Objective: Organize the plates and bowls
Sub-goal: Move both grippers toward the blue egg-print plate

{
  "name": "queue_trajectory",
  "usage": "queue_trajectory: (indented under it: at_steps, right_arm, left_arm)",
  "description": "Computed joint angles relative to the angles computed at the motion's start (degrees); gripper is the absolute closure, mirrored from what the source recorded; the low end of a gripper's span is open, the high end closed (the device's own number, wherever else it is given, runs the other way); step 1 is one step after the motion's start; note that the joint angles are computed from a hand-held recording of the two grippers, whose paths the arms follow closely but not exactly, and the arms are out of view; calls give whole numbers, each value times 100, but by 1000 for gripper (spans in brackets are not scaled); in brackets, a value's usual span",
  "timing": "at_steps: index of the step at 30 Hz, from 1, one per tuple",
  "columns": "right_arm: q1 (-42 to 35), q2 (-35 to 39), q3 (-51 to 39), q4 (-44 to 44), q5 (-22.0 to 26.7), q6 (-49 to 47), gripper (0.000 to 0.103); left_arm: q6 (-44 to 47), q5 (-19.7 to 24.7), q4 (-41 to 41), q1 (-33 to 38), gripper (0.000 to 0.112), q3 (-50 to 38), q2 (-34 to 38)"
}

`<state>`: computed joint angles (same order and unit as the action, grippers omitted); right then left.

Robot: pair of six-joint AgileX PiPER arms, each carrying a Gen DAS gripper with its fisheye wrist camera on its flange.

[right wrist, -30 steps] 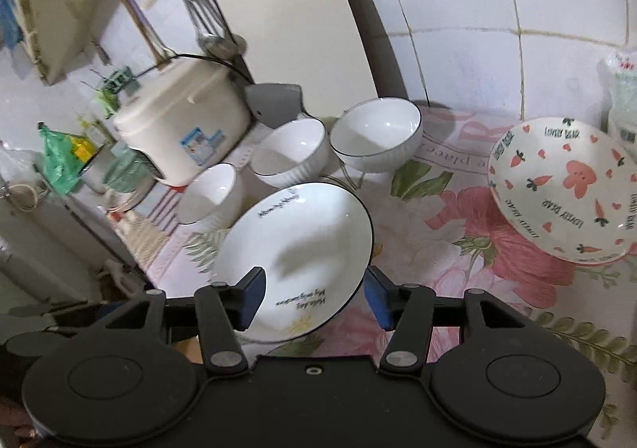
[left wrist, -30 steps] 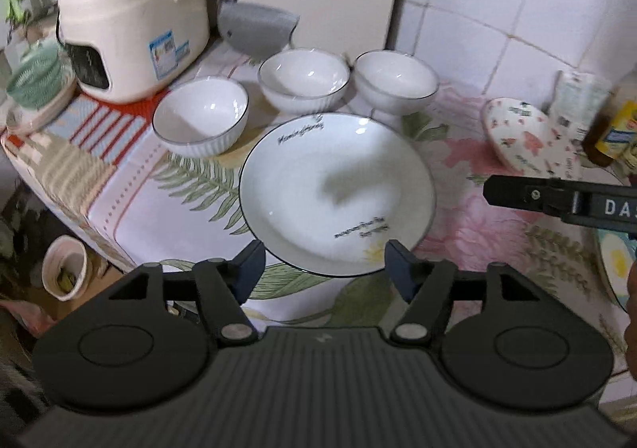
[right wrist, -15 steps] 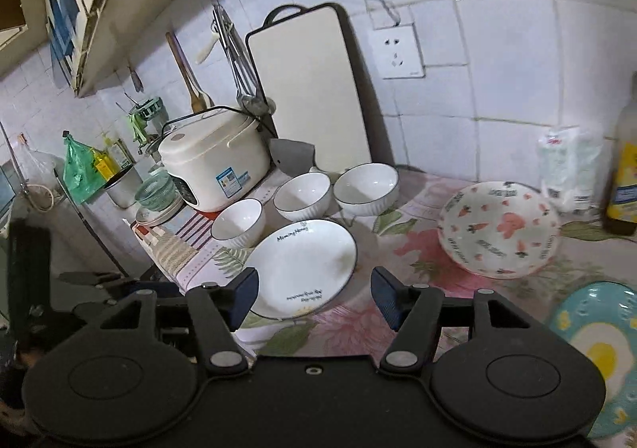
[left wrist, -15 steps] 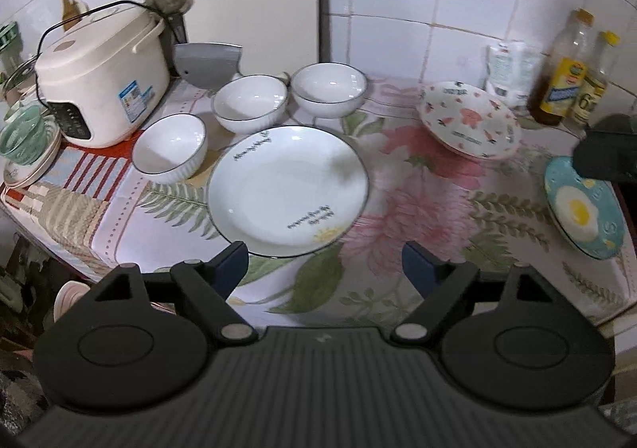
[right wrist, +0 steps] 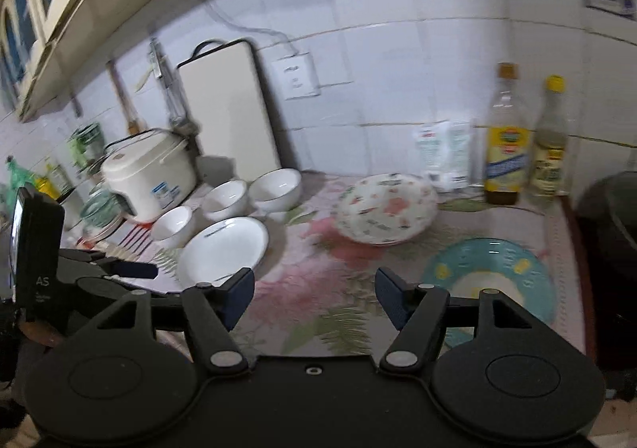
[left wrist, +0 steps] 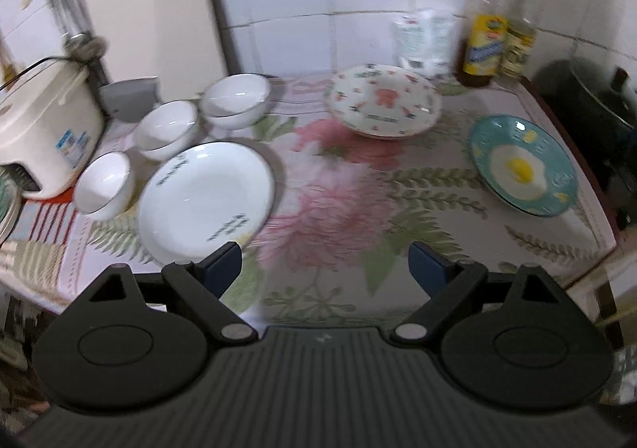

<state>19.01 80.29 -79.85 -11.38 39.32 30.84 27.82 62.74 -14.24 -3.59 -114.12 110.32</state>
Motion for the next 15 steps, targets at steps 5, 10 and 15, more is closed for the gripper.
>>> queue_trajectory:
  at_steps: [5,10,15]
  right_arm:
    - [-166,-604,904,-844,-250,816,30]
    - [-656,-918,1657,-890,-667,777,30]
    - [-1055,-1139,2747,-2598,-1764,2620,30]
  left_arm:
    - [-35,-62,259,-504,21,75,-4]
    - [-176,-98,576,-979,21,-75,142]
    - [-521,-181,636,-1264,21,-311,479]
